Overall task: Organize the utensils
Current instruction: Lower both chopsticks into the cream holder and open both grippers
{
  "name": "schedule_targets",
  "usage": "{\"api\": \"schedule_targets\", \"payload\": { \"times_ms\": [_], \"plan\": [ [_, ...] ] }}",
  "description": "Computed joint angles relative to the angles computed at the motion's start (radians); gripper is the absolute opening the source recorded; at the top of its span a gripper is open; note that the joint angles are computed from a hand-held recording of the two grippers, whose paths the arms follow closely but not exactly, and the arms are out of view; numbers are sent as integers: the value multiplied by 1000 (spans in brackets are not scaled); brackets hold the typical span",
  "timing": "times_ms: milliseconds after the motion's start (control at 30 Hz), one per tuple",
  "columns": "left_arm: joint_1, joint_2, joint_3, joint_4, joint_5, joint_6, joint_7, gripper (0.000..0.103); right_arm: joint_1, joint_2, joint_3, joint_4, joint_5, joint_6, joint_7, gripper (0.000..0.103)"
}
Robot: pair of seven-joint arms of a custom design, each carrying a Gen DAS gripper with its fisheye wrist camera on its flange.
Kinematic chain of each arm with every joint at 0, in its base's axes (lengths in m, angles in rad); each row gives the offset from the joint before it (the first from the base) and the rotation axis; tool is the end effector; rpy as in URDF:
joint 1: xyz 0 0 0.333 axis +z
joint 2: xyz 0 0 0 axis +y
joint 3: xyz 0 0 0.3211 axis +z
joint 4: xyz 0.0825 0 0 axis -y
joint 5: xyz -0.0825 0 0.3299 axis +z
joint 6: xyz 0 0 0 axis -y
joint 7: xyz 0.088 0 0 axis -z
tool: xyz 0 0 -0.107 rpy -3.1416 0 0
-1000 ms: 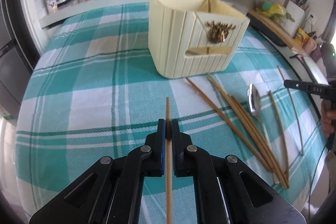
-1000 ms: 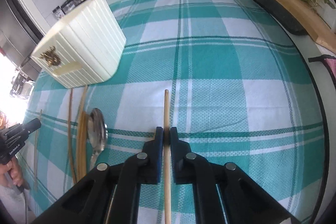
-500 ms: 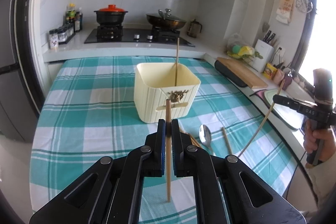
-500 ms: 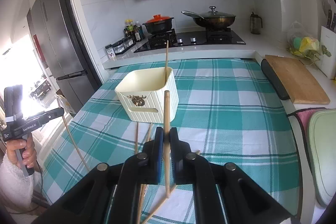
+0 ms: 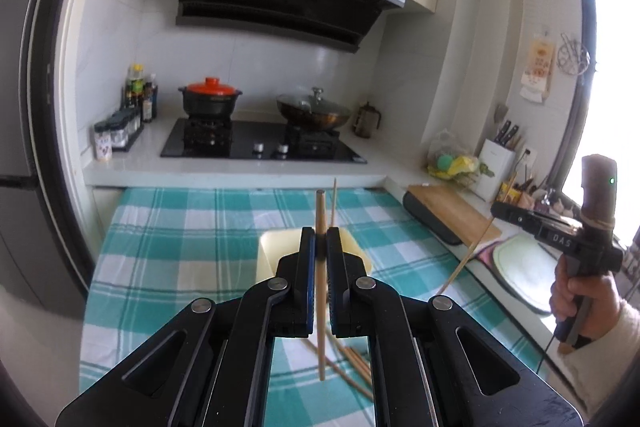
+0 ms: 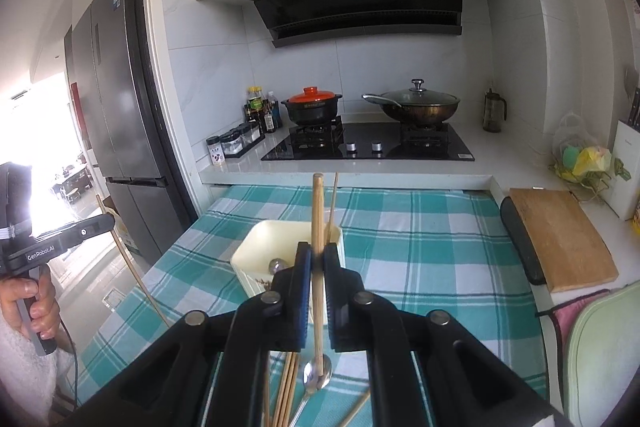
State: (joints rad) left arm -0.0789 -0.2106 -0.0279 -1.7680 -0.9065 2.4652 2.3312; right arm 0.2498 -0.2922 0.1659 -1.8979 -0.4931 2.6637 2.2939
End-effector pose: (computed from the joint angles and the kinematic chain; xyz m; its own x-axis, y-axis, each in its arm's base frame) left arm 0.4780 -0.0521 0.7540 -0.5245 -0.8203 0.2283 -0.4407 0.0321 -0.8971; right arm 0.4059 0.2126 0.7531 0.0907 -0.9902 -0.1060 -0.4377 0.0559 -0.8974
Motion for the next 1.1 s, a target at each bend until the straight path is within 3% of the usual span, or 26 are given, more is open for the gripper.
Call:
{"api": "schedule_targets", "payload": {
  "times_ms": [233, 300, 367, 433, 600, 700, 833, 933, 1000, 1067, 1100],
  "plan": [
    [-22, 186, -81, 222, 13, 245, -51, 3, -17, 199, 15, 264, -162, 27, 79, 7],
    [-28, 243, -110, 257, 61, 317, -84, 3, -2, 255, 3, 321, -241, 32, 134, 7],
    [-33, 302, -128, 290, 152, 338, -160, 3, 20, 306, -17, 363, -325, 37, 190, 7],
    [-33, 355, -134, 322, 250, 301, -254, 3, 41, 358, -40, 394, -299, 36, 164, 7],
    [-26, 462, -147, 392, 418, 147, -398, 3, 47, 478, -46, 459, 55, -35, -108, 7],
    [-24, 524, -152, 449, 479, 56, -461, 3, 50, 543, -52, 517, 179, -108, -210, 7],
    [-29, 563, -160, 480, 532, 1, -508, 3, 57, 611, -66, 598, 299, -203, -278, 7],
    [-33, 578, -166, 508, 550, -34, -527, 4, 65, 622, -84, 599, 334, -224, -275, 10],
    [-24, 571, -174, 511, 542, -68, -536, 17, 73, 611, -96, 578, 336, -211, -245, 17],
    [-10, 521, -177, 445, 527, -61, -507, 45, 66, 559, -99, 488, 353, -133, -219, 48],
    [-5, 482, -176, 391, 524, -45, -485, 51, 65, 515, -102, 421, 346, -89, -205, 49]
  ]
}}
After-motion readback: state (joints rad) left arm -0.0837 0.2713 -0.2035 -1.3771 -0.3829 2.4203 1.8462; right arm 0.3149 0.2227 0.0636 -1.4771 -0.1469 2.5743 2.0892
